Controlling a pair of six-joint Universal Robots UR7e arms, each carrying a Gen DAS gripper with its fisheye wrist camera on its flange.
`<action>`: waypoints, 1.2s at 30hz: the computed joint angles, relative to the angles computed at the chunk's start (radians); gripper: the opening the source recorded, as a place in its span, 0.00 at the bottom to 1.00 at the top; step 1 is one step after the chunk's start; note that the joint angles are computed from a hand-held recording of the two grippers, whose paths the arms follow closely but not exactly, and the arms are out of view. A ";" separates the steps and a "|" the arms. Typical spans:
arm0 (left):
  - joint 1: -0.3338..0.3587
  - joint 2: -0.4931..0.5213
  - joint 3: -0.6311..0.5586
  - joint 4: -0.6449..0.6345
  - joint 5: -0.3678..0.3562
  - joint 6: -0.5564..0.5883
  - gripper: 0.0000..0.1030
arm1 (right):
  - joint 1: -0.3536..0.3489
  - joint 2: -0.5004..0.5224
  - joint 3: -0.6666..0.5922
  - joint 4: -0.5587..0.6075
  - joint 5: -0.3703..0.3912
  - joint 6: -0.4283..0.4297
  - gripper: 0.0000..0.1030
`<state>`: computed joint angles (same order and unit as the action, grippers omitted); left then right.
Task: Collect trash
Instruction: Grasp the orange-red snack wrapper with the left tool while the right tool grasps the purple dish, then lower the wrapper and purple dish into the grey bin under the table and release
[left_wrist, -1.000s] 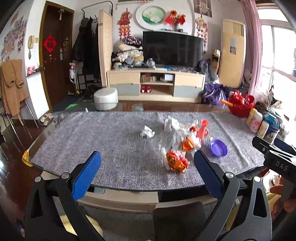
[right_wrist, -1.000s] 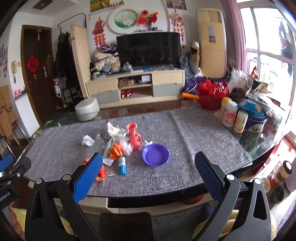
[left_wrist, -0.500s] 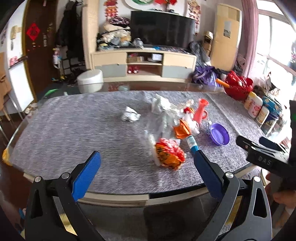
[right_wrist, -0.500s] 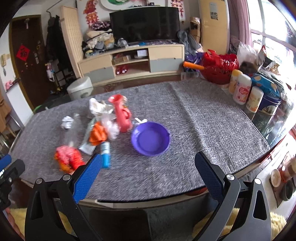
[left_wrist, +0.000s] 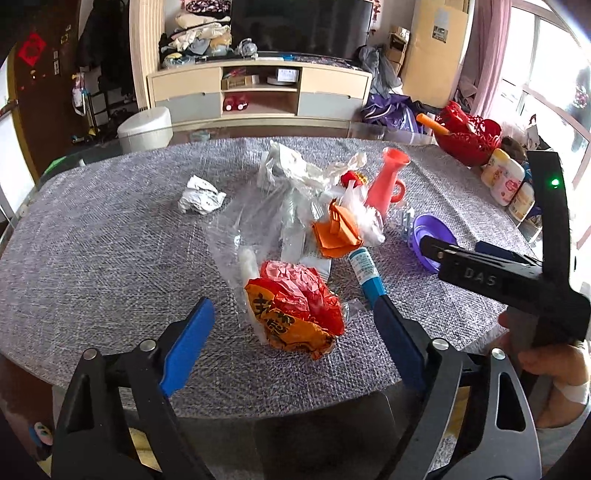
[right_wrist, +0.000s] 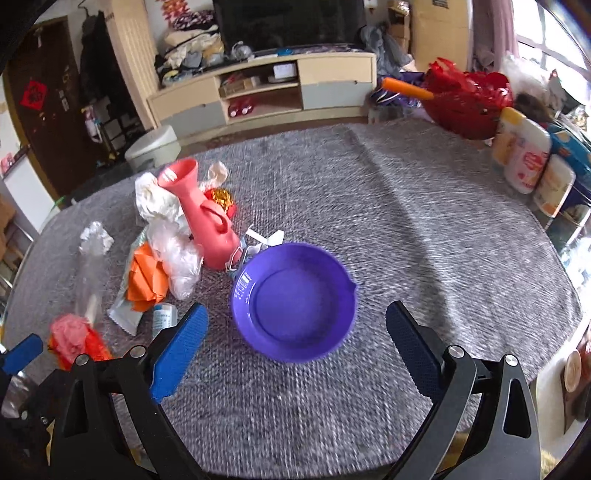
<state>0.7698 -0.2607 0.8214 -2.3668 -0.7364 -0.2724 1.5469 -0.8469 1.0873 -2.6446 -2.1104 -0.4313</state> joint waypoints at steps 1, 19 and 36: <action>0.003 0.005 -0.009 0.007 -0.003 -0.004 0.78 | -0.001 0.006 -0.009 0.004 -0.006 -0.002 0.94; 0.012 0.009 -0.013 0.004 -0.012 -0.004 0.34 | -0.016 -0.003 0.004 0.002 0.035 -0.013 0.77; -0.062 -0.093 0.176 -0.217 0.060 0.091 0.28 | 0.029 -0.164 0.198 -0.146 0.089 -0.049 0.77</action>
